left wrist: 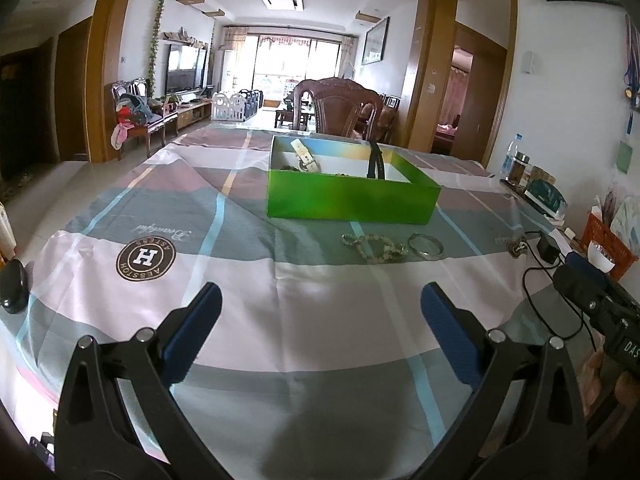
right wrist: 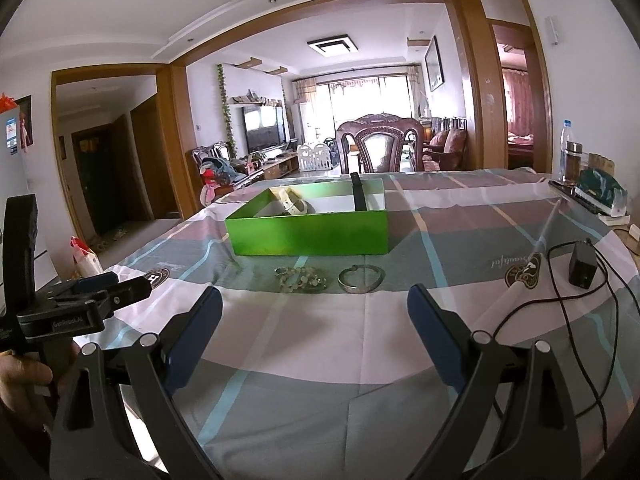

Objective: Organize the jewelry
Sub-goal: 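Withdraw both open tools from the box back over the cloth, then move the left tool toward the pink bead bracelet while the right tool approaches the green crystal piece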

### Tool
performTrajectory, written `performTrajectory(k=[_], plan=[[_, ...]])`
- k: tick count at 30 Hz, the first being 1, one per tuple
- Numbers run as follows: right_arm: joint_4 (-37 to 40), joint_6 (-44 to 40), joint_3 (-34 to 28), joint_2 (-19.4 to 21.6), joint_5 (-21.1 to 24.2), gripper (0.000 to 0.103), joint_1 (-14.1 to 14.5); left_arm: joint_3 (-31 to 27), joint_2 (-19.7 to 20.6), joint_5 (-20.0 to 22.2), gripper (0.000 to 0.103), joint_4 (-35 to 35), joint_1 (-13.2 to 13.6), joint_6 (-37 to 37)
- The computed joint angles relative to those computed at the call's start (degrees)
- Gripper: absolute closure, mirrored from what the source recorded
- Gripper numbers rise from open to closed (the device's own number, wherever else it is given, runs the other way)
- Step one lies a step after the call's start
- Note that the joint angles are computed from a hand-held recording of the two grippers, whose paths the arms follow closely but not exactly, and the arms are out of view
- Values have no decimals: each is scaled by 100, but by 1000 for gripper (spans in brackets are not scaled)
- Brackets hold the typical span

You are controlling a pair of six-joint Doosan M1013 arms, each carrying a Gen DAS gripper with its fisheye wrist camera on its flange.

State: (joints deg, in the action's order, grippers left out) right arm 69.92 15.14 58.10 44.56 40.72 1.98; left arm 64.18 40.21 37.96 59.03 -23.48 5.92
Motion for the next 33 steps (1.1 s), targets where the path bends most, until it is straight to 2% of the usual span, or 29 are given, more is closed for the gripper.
performTrajectory(k=[11,18,21,23,28,31,32,33], plan=[[-222,253,-189,124,45,11,10,-67,51,-43,4,-221,39,196],[-479,497,-323,199,53,11,39,-206,143,-81,4,-524,73,571],[-589,647,-428,259,71,11,46,-468,275,-124,4,-1027,106,1394],[-627,743,-472,288,86,11,48,-785,440,-47,5,-1484,130,2214],[-845,997,-577,365,131,11,52,-1797,975,312,9,-2504,244,3619],[-1001,1186,-674,425,176,11,50,-2540,1370,716,19,-3143,312,4475],[-1040,1238,-708,445,191,11,49,-3047,1633,1098,30,-3468,343,4927],[-1114,1315,-755,472,211,11,46,-3370,1797,1331,47,-3675,366,5174]])
